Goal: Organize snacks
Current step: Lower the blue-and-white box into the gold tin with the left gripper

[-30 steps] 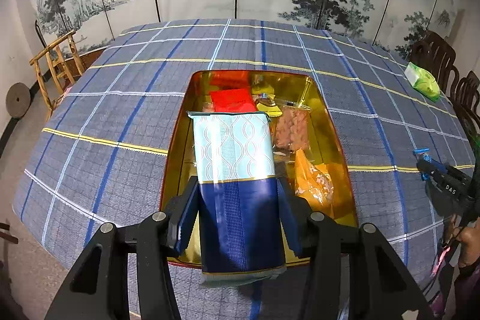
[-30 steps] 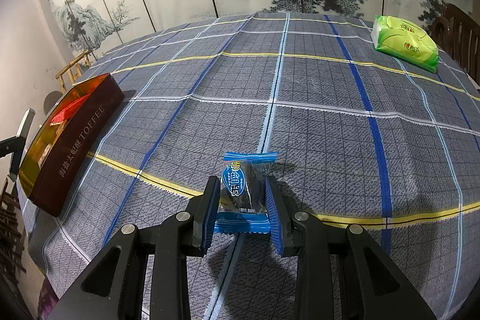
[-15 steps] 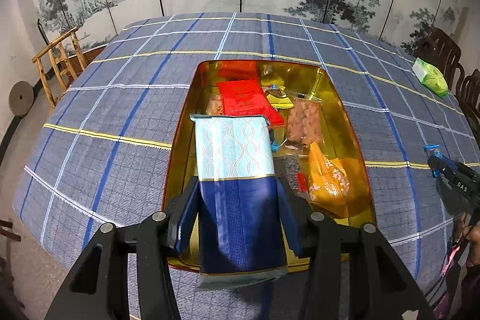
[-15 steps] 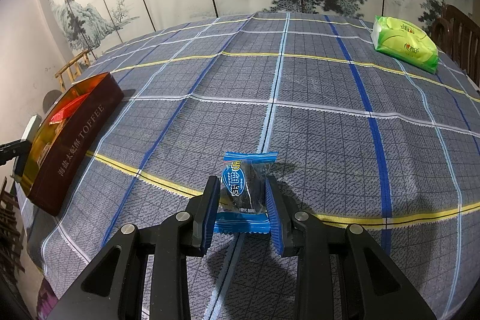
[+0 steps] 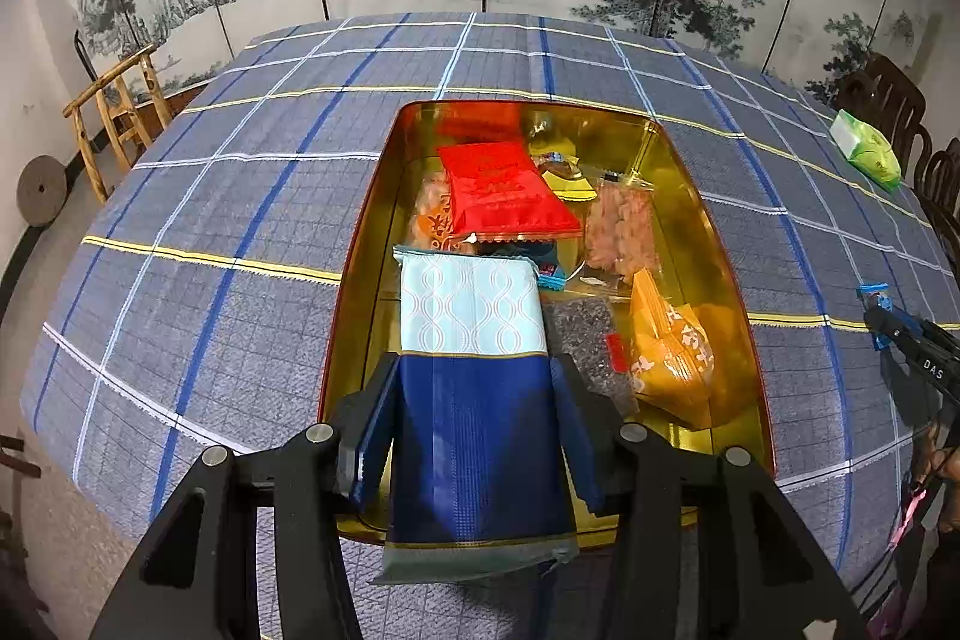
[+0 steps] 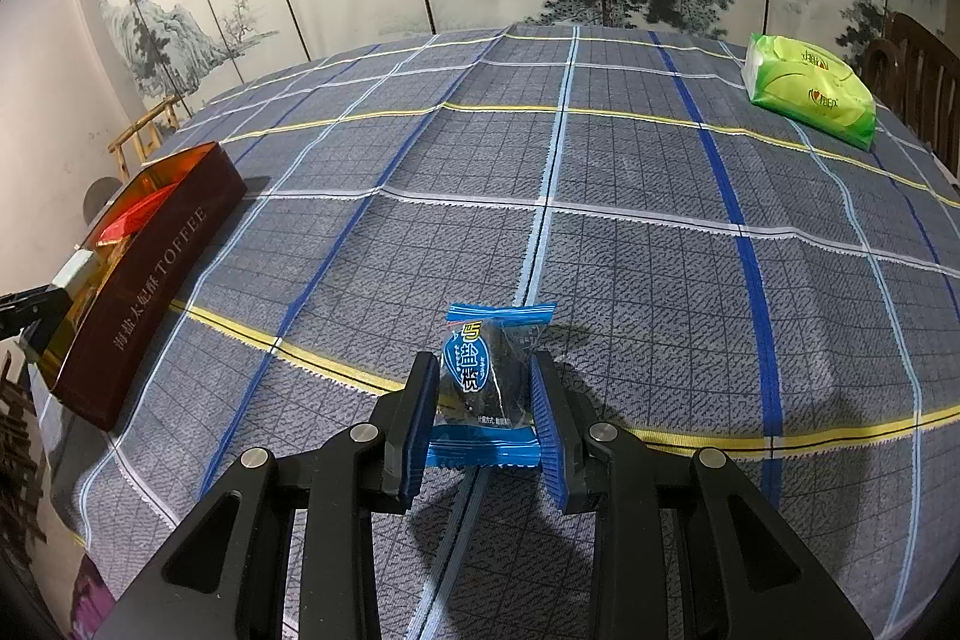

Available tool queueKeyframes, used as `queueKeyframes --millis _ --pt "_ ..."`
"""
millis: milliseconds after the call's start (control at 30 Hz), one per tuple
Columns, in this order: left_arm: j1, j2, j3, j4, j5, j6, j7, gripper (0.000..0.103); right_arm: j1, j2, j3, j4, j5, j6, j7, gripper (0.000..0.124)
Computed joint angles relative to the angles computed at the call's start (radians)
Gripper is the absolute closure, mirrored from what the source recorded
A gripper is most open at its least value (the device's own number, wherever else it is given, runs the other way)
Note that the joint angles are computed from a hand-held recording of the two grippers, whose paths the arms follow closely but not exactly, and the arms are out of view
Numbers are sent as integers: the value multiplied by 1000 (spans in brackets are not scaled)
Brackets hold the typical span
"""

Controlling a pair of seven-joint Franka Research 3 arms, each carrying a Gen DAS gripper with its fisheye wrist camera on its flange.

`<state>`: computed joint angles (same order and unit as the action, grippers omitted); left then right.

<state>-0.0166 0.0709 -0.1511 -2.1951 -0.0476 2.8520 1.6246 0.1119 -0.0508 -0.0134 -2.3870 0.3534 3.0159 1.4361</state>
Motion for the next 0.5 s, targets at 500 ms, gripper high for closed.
queueKeyframes --millis 500 --pt "4 11 -1 10 -3 -4 -4 58 -1 -1 0 0 -7 -1 5 92"
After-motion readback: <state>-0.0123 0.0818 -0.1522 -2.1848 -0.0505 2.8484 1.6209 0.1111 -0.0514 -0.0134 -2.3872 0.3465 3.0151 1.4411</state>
